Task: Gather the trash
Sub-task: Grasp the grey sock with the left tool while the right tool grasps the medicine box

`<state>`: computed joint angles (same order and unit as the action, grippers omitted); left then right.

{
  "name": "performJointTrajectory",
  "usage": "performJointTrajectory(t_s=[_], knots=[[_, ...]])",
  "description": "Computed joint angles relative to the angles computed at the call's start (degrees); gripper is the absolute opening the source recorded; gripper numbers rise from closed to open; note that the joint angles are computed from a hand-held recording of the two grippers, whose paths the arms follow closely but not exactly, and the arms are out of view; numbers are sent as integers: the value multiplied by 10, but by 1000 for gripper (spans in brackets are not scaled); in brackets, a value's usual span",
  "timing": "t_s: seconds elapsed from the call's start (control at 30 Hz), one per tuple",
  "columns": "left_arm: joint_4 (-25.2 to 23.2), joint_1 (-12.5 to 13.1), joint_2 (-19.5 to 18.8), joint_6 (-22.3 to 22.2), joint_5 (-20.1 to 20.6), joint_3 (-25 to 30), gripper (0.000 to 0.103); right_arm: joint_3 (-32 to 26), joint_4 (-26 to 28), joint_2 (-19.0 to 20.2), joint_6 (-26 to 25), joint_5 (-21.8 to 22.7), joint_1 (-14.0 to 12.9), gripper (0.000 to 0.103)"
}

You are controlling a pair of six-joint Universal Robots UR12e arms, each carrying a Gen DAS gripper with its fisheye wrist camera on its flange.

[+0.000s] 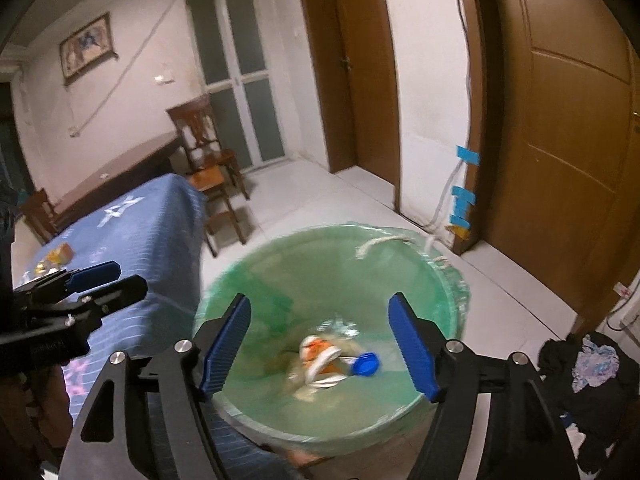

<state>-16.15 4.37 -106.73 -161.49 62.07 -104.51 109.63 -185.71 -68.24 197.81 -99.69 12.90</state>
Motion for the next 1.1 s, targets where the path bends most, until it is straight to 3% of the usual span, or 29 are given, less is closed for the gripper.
performJointTrajectory(t_s=[0.3, 0.43, 0.63, 0.73, 0.9, 1.1], knots=[[20, 93, 57, 10, 21, -65, 73, -24, -17, 21, -3, 94, 48, 81], [39, 147, 73, -6, 45, -81, 75, -54, -1, 39, -11, 129, 72, 83], [51, 218, 79, -4, 83, -91, 76, -117, 43, 80, 20, 250, 95, 84], [41, 248, 73, -3, 93, -89, 76, -164, 85, 107, 36, 286, 111, 84], [12, 266, 66, 30, 74, -85, 76, -256, 159, 156, 55, 305, 139, 84], [-10, 276, 59, 81, 49, -83, 76, -370, 255, 214, 125, 311, 160, 85]])
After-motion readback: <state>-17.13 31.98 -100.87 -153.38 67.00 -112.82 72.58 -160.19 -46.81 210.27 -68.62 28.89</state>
